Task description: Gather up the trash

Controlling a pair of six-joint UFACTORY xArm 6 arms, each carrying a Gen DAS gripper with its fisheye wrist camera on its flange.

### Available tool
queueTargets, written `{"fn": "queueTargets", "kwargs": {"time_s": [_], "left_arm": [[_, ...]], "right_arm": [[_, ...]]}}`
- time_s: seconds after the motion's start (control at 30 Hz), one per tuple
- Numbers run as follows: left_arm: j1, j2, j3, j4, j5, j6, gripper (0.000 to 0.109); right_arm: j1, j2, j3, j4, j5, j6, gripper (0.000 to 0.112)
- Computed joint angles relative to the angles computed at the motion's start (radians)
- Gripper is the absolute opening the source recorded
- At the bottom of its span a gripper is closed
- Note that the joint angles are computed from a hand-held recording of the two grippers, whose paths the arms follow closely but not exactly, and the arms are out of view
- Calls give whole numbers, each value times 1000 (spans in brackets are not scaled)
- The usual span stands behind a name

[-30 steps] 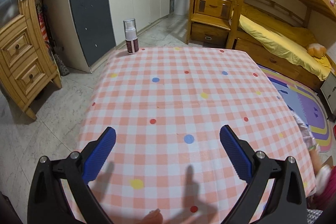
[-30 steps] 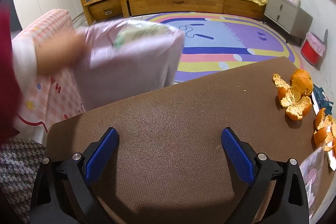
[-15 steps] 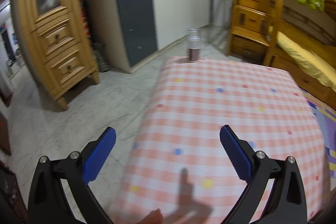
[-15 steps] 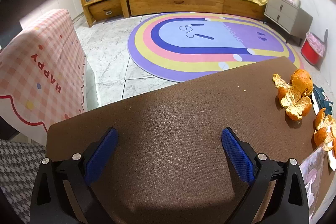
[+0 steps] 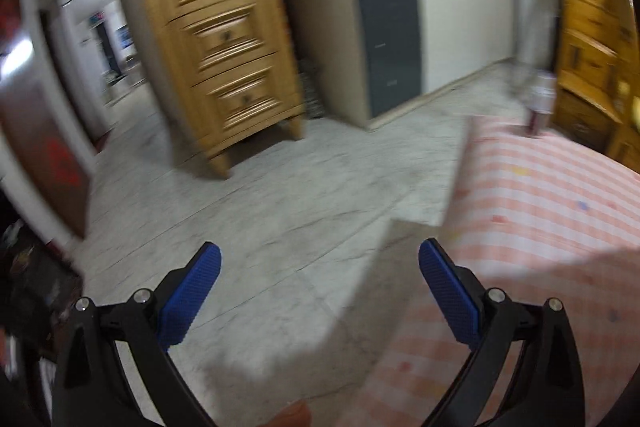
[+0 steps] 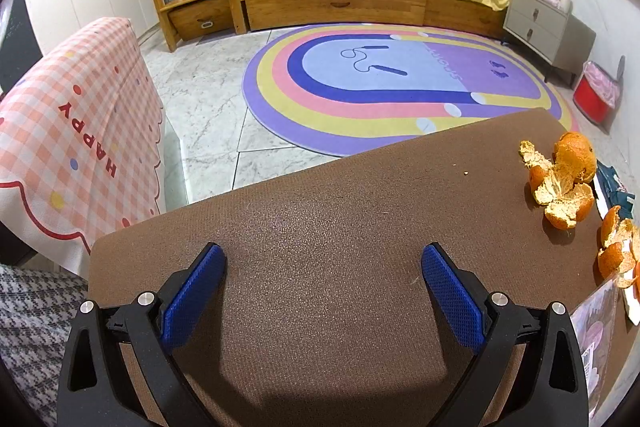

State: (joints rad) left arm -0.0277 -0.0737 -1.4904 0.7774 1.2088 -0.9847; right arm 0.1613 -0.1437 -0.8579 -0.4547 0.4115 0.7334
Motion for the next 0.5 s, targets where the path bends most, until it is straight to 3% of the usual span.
{"fn": "queueTargets", "kwargs": {"time_s": [0.13, 0.5], "left_arm": [[16, 13, -23, -26, 30, -15, 96], [-60, 50, -60, 11, 4, 7, 96]], "right_arm": [[0, 0, 0, 0, 0, -1, 97], [0, -1, 1, 0, 0, 0, 97]]}}
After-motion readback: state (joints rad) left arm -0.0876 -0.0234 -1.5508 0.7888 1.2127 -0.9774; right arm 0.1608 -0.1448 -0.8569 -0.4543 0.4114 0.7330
